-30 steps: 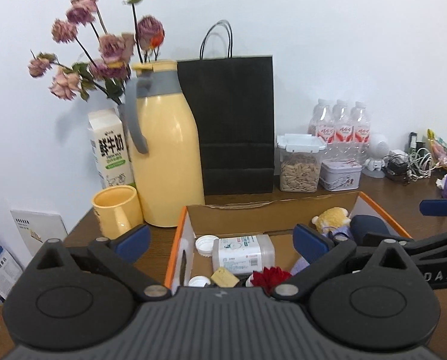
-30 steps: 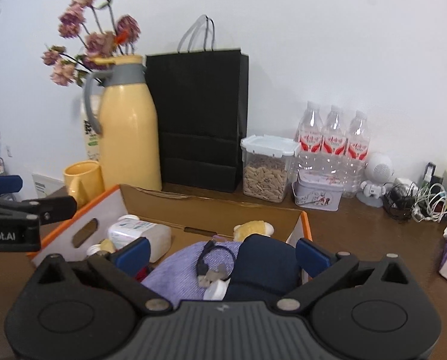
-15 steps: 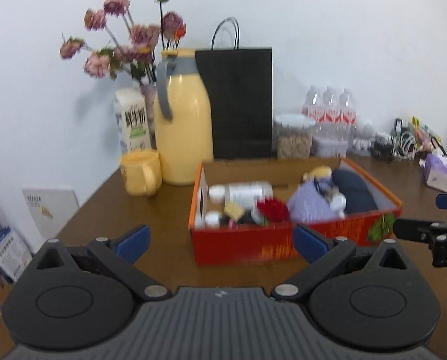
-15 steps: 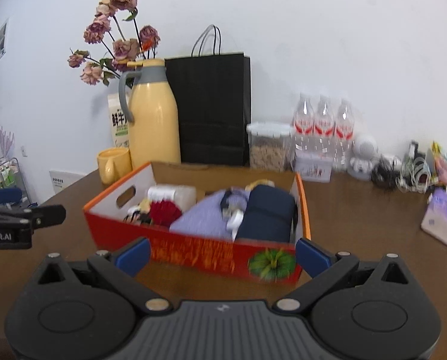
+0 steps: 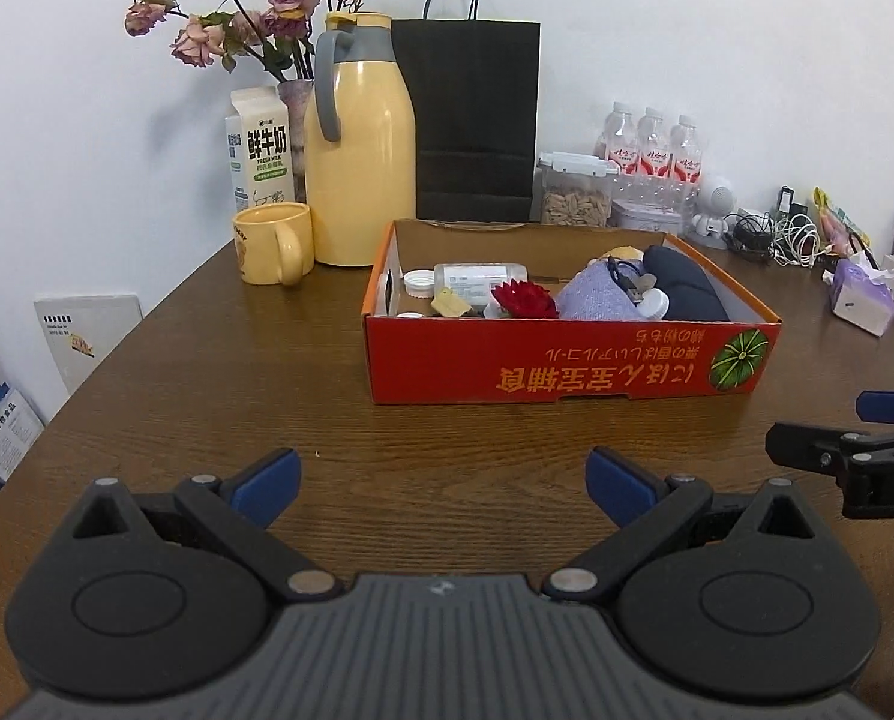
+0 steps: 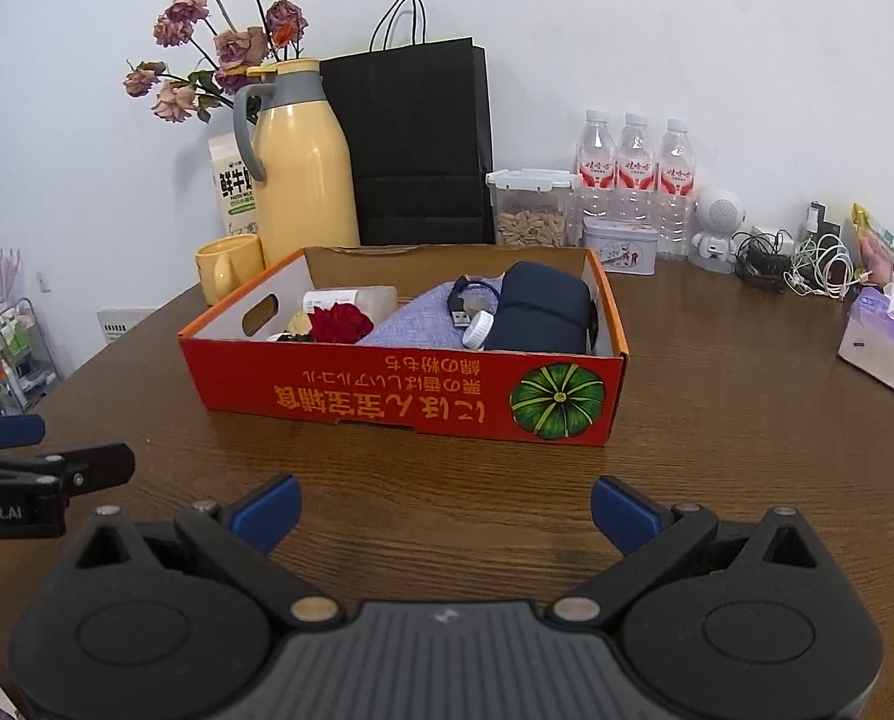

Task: Organize objects

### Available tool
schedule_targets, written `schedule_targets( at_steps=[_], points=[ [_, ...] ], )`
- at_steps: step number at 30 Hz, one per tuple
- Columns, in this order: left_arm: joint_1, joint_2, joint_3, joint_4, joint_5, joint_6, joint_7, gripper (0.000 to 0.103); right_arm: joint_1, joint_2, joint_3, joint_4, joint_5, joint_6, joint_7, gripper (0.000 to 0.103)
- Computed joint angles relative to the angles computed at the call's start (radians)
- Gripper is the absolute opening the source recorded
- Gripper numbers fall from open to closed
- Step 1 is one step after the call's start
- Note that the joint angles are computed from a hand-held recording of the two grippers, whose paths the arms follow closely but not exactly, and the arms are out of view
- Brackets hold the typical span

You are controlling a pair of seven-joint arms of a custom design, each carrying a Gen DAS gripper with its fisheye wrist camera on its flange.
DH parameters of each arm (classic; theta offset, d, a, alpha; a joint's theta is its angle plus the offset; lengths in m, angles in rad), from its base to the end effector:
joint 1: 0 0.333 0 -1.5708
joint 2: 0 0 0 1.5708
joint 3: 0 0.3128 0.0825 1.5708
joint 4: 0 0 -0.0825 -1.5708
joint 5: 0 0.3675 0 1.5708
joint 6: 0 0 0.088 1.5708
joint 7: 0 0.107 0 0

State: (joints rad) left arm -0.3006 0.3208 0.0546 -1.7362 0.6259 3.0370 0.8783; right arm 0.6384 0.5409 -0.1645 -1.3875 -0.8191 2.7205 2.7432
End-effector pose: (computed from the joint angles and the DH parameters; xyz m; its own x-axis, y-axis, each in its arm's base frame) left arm 0.6390 -0.2115 0.5052 -0.1593 -0.9872 0.0081 -0.5323 0.0790 -0.8429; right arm 0.6297 0.3868 0.4855 0.0246 -0.9973 -0.0688 -0.5517 0.0438 -0.8329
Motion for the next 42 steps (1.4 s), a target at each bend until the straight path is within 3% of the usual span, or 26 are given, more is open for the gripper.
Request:
schedule_targets(
  at_steps=[42],
  points=[
    [0.001,-0.014,-0.004,-0.007,0.016,0.000,-0.022,0.103,0.000,-0.007,0.003,-0.002,-0.011,-0.004,0.002,0.103]
  ],
)
